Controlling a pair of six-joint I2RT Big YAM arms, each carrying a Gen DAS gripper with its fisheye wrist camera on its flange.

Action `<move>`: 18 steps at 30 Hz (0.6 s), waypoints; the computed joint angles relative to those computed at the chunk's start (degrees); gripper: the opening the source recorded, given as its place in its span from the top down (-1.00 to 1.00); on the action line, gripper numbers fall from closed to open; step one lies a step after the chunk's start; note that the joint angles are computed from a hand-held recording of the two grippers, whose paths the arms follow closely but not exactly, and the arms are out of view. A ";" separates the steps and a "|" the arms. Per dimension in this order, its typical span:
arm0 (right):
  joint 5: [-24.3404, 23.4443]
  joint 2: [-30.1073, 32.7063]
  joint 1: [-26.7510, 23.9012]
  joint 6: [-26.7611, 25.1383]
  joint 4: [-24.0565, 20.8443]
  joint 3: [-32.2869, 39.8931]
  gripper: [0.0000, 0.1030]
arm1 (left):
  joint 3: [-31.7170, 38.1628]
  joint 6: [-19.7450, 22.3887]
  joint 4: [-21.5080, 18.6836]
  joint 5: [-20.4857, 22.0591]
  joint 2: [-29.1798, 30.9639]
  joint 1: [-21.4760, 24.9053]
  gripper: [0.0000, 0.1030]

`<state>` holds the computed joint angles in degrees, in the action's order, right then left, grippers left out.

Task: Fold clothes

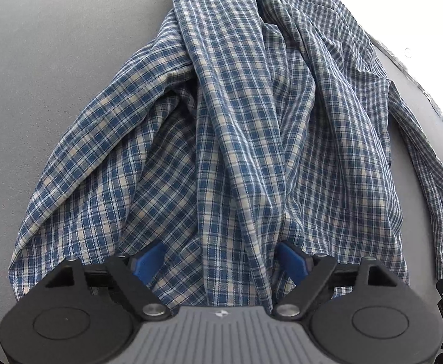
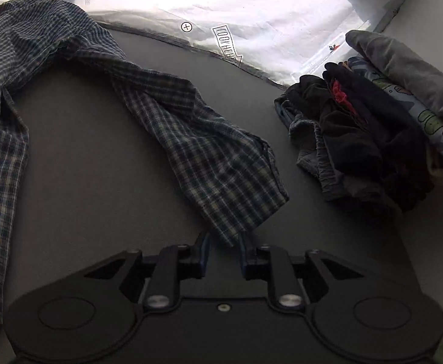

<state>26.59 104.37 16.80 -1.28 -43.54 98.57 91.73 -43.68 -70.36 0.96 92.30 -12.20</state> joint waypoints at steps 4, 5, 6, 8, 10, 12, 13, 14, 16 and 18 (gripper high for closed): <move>-0.56 1.04 -1.84 5.02 1.77 2.12 0.22 | 1.23 1.50 -2.54 -1.13 0.88 -0.43 -0.66; -0.64 1.49 -2.32 5.46 2.35 2.90 0.21 | 1.35 1.91 -3.13 -1.35 0.84 -0.52 -0.69; -1.15 2.15 -2.93 5.53 2.80 3.82 0.20 | 1.61 2.25 -3.63 -1.52 0.98 -0.57 -0.72; -3.25 4.56 -4.29 4.49 1.77 7.47 0.07 | 2.28 2.55 -4.19 -1.64 1.54 -0.59 -0.76; -5.31 7.06 -5.17 1.83 0.79 11.26 0.01 | 2.79 2.37 -4.27 -1.75 2.14 -0.70 -0.78; -8.04 9.47 -5.69 -2.04 -1.60 15.50 -0.10 | 2.64 1.98 -4.12 -1.78 2.04 -0.78 -0.80; -9.17 10.61 -5.73 -4.71 -2.58 17.49 -0.12 | 2.56 1.83 -4.03 -1.78 1.99 -0.80 -0.81; -10.22 11.97 -5.77 -7.33 -4.15 19.88 -0.23 | 2.57 1.71 -4.00 -1.79 2.00 -0.82 -0.83; -12.53 15.69 -5.83 -12.12 -10.07 26.24 -0.38 | 2.67 1.50 -4.01 -1.94 2.12 -0.95 -0.86; -12.42 19.22 -5.65 -15.73 -15.16 31.83 -0.29 | 2.92 1.25 -4.05 -2.13 2.35 -1.11 -0.87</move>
<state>14.18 123.59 11.15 -17.01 -58.70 130.39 94.65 -42.42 -74.41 -1.16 94.66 -13.31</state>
